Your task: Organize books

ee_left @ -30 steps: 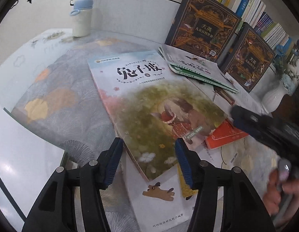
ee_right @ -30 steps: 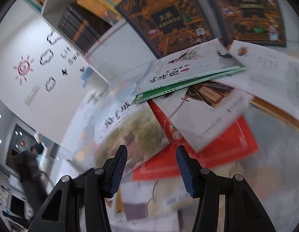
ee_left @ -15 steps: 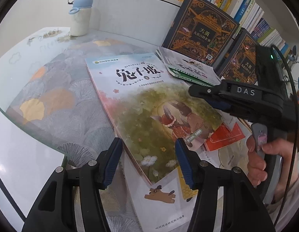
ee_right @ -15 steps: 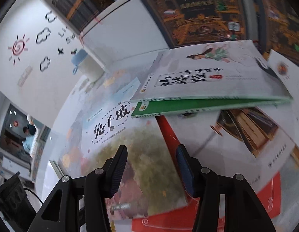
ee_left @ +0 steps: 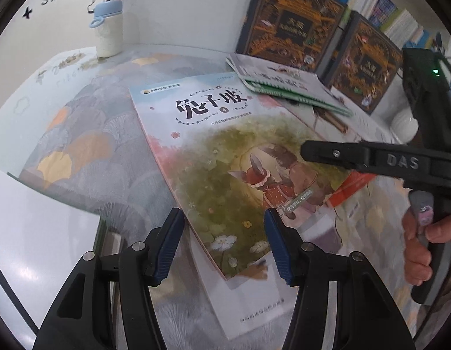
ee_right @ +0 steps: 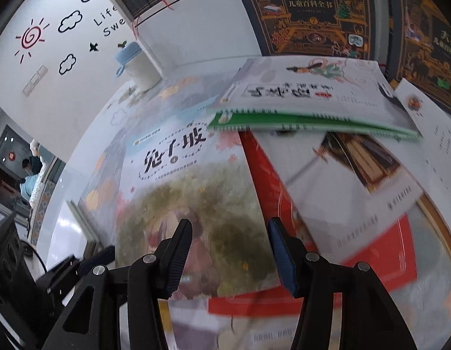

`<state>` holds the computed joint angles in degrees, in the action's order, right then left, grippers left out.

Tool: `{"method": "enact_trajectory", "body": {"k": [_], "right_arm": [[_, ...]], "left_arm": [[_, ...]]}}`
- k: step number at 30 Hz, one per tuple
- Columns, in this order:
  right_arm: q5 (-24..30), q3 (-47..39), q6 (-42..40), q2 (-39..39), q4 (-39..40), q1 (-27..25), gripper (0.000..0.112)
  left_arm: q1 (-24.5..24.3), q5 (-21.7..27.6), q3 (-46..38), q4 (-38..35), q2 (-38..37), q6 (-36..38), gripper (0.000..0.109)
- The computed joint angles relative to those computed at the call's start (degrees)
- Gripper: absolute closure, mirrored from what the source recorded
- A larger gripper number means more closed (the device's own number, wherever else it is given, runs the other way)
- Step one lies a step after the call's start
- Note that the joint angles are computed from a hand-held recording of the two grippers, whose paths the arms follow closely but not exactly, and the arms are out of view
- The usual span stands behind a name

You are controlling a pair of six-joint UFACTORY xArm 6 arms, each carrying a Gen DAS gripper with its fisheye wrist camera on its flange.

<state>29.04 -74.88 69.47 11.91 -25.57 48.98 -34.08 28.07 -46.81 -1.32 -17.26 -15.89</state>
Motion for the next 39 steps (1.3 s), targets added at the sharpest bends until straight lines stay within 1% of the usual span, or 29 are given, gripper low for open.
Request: {"method": "enact_trajectory", "body": {"k": [4, 6, 7, 8, 9, 10, 11, 12, 13, 14, 15, 16, 17, 18, 19, 20, 21, 23, 24, 25, 26, 27, 28, 31, 32, 35, 36, 37, 39], "right_arm": [[0.4, 4.6, 3.0, -3.9, -0.8, 1.8, 0.058], [0.8, 7.0, 4.1, -6.0, -1.0, 3.1, 0.058], [0.0, 8.7, 4.6, -7.2, -0.7, 3.7, 0.058], [-0.9, 10.3, 5.7, -8.3, -0.7, 4.3, 0.058], [-2.0, 11.5, 6.2, -9.0, -0.3, 4.5, 0.058], [-5.6, 13.6, 4.6, -9.9, 2.5, 4.8, 0.059], [-8.6, 15.1, 2.1, -10.2, 7.1, 5.6, 0.06], [-9.2, 15.5, 1.7, -9.9, 9.3, 7.0, 0.061], [-7.3, 15.3, 1.2, -10.1, 9.1, 7.4, 0.061], [-3.1, 14.2, 2.5, -10.0, 6.5, 7.8, 0.061], [2.2, 12.9, 6.1, -10.2, 2.1, 8.5, 0.061], [5.0, 12.5, 9.3, -10.6, -0.4, 9.0, 0.061], [5.5, 14.0, 14.9, -12.0, -4.4, 8.9, 0.061], [3.6, 17.0, 20.9, -14.6, -7.8, 8.0, 0.061], [1.7, 18.9, 26.9, -16.0, -11.9, 7.5, 0.061], [-1.2, 21.5, 32.9, -18.1, -15.6, 6.2, 0.061], [-3.8, 23.8, 38.9, -20.3, -19.4, 4.4, 0.061], [-6.8, 25.3, 50.9, -21.5, -29.4, 2.1, 0.061], [-9.5, 25.3, 55.9, -21.2, -34.0, 0.4, 0.061], [-12.7, 24.8, 59.1, -20.3, -37.4, -1.4, 0.061], [-14.3, 24.0, 60.0, -19.6, -38.6, -2.3, 0.061], [-14.7, 23.1, 58.5, -18.6, -37.6, -2.8, 0.061], [-14.1, 22.1, 54.6, -17.6, -34.3, -2.7, 0.061], [-6.0, 14.9, 36.7, -11.7, -21.4, -0.8, 0.06], [-4.7, 14.3, 31.9, -11.3, -17.8, -0.7, 0.06], [1.2, 10.2, 24.1, -8.8, -15.0, 0.3, 0.061], [4.3, 8.2, 20.9, -7.9, -13.5, 0.8, 0.061], [5.8, 6.7, 17.6, -7.0, -11.3, 0.9, 0.059], [7.0, 5.8, 14.0, -6.4, -9.2, 1.1, 0.058]], "left_arm": [[-1.0, 1.6, 1.6, -1.8, -2.5, 2.8, 0.053], [-1.8, 2.2, 2.9, -4.5, -4.0, 5.0, 0.053], [-2.1, 2.3, 3.5, -6.5, -4.7, 6.5, 0.052], [-2.3, 2.3, 4.0, -9.1, -5.1, 8.4, 0.053], [-2.8, 2.6, 4.9, -14.1, -6.1, 12.6, 0.053], [-3.3, 3.0, 5.5, -20.1, -6.6, 17.5, 0.053], [-4.3, 4.9, 5.7, -24.6, -7.5, 20.2, 0.053], [-5.1, 5.3, 6.3, -26.7, -8.1, 21.9, 0.052], [-5.9, 3.7, 7.6, -26.4, -8.5, 22.9, 0.052], [-6.5, 2.0, 8.5, -23.7, -9.0, 21.5, 0.052], [-6.8, 1.4, 9.3, -18.6, -9.8, 17.8, 0.052], [-6.8, 1.4, 10.2, -16.0, -11.0, 15.1, 0.052], [-6.9, 1.3, 10.9, -15.8, -12.0, 13.9, 0.052], [-6.5, 1.2, 11.8, -18.0, -12.9, 14.6, 0.052], [-5.9, 1.0, 12.5, -21.5, -13.6, 16.9, 0.052], [-5.8, 0.8, 13.1, -22.7, -14.3, 17.5, 0.052], [-5.5, 0.6, 13.5, -22.5, -14.7, 16.8, 0.052], [-5.4, -0.2, 13.8, -21.9, -14.8, 15.4, 0.052], [-5.4, -0.6, 13.7, -22.0, -14.6, 15.1, 0.052], [-5.8, -1.3, 13.7, -21.8, -14.3, 14.7, 0.052], [-6.2, -1.9, 13.6, -21.3, -13.8, 14.1, 0.052], [-6.6, -2.8, 13.3, -20.5, -13.1, 13.1, 0.051], [-6.8, -3.2, 13.0, -20.0, -12.5, 12.6, 0.051], [-7.4, -3.5, 11.4, -18.6, -10.4, 11.3, 0.05], [-7.4, -3.4, 11.2, -18.2, -10.2, 11.1, 0.05], [-7.4, -3.4, 9.9, -17.6, -8.7, 11.0, 0.05], [-7.4, -3.2, 9.4, -16.8, -8.2, 10.6, 0.05], [-7.2, -3.0, 9.0, -16.7, -7.8, 10.4, 0.049], [-7.1, -2.9, 8.4, -16.5, -7.2, 10.1, 0.046]]}}
